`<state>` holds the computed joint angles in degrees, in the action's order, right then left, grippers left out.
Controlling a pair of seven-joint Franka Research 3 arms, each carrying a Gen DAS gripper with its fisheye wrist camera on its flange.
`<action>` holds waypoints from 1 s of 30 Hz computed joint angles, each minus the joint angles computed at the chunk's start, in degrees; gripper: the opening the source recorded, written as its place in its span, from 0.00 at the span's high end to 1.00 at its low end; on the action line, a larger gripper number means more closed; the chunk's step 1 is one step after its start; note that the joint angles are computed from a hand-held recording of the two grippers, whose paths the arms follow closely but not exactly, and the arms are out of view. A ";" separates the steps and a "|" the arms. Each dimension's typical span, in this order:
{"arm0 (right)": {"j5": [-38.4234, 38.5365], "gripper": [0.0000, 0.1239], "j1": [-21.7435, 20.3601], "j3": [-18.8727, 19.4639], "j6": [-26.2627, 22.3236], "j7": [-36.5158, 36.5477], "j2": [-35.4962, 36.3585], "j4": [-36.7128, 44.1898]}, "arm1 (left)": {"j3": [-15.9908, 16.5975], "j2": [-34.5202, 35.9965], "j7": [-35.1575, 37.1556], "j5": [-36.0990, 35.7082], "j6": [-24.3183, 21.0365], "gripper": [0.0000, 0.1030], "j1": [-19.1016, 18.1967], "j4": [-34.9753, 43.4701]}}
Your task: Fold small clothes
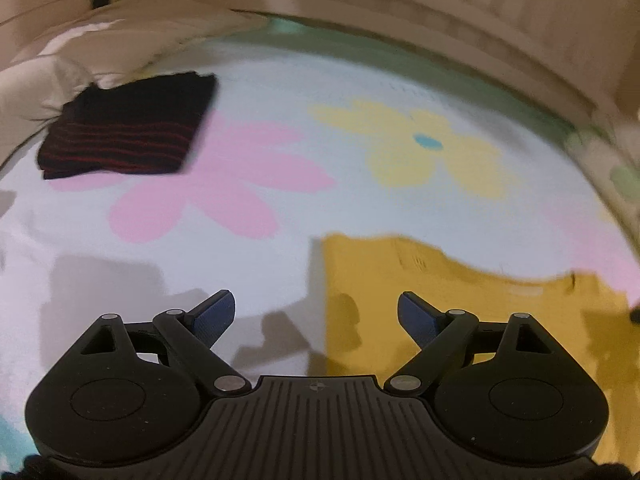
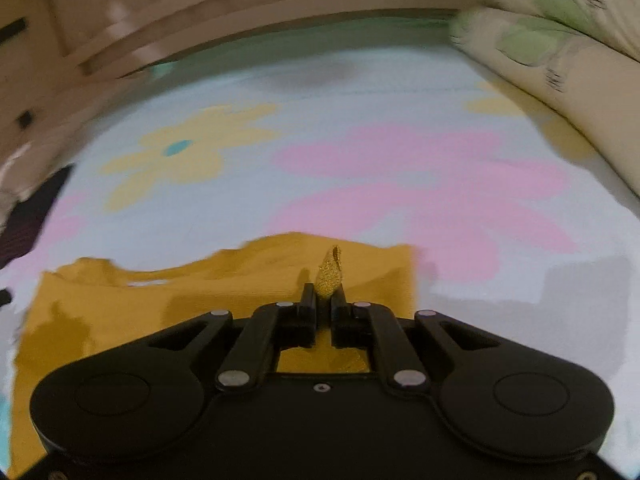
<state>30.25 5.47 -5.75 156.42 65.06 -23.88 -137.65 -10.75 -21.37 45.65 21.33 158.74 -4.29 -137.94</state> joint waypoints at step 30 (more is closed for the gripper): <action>12.21 0.45 5.33 -6.92 3.03 -8.15 -1.53 -2.62 | -0.58 -1.96 2.27 0.78 -3.05 0.09 -1.94 -1.41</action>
